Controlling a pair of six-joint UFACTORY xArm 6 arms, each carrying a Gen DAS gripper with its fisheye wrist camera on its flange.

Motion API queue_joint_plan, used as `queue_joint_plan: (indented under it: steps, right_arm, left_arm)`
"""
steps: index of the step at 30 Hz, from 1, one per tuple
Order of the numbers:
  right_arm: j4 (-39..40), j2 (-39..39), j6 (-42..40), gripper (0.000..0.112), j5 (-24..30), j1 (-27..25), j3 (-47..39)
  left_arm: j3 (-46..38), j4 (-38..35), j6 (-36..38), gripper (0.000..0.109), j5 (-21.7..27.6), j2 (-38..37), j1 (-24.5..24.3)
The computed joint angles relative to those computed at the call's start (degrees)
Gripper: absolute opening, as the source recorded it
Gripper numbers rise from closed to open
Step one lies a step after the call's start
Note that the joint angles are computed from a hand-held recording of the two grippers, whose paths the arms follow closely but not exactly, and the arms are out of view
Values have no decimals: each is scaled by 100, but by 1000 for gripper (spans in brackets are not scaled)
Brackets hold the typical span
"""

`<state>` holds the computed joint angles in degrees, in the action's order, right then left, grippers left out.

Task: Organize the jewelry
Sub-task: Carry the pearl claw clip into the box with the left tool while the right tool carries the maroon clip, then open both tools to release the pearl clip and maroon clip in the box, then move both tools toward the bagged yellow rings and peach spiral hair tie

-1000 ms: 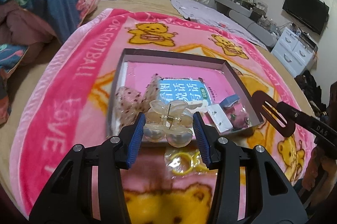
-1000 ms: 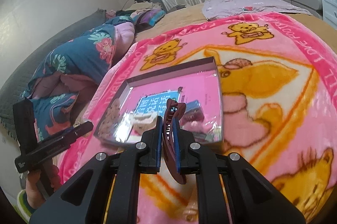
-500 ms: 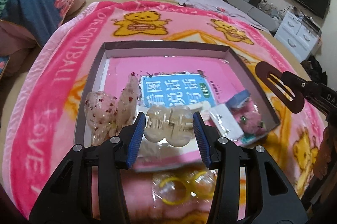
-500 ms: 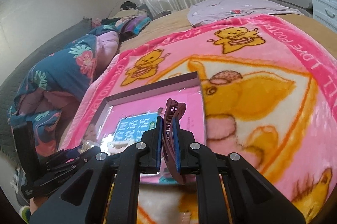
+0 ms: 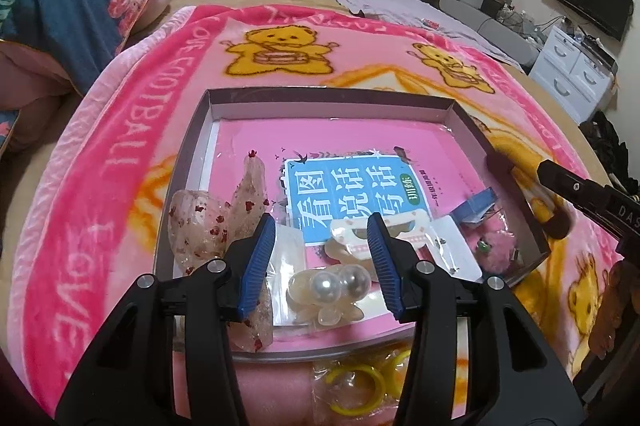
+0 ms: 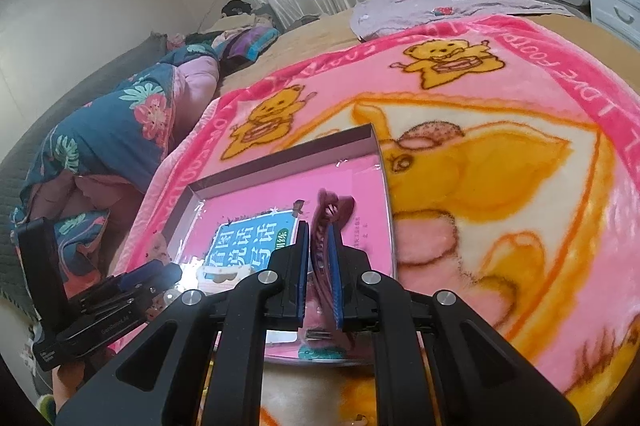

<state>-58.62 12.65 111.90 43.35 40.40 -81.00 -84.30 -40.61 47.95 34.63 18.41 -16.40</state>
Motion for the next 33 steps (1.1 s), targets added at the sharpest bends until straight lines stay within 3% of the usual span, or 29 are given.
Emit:
queue_joint_plan:
  steps: [1, 4, 7, 11, 16, 18, 21, 33]
  right_arm:
    - [-34, -24, 1, 12, 39, 29, 1]
    - [-217, -116, 109, 35, 231, 155, 31]
    - [-301, -193, 62, 43, 411, 264, 30]
    - [-525, -308, -1, 67, 911, 545, 7]
    - [-611, -395, -207, 82, 1374, 861, -36]
    - [-598, -420, -255, 84, 1473, 962, -35]
    - [-533, -437, -331, 84, 1549, 1108, -48]
    - [-53, -180, -909, 85, 1861, 1554, -332]
  left_arm:
    - [10, -27, 22, 41, 6, -24, 5]
    - [62, -88, 71, 43, 41, -107, 22]
    - [119, -168, 133, 46, 74, -214, 36]
    - [210, -297, 243, 56, 97, -395, 64]
    - [512, -593, 538, 69, 27, -794, 91]
    - [655, -673, 658, 83, -37, -951, 94]
    - [900, -804, 858, 91, -134, -1204, 117]
    - [1604, -743, 861, 93, -118, -1809, 379]
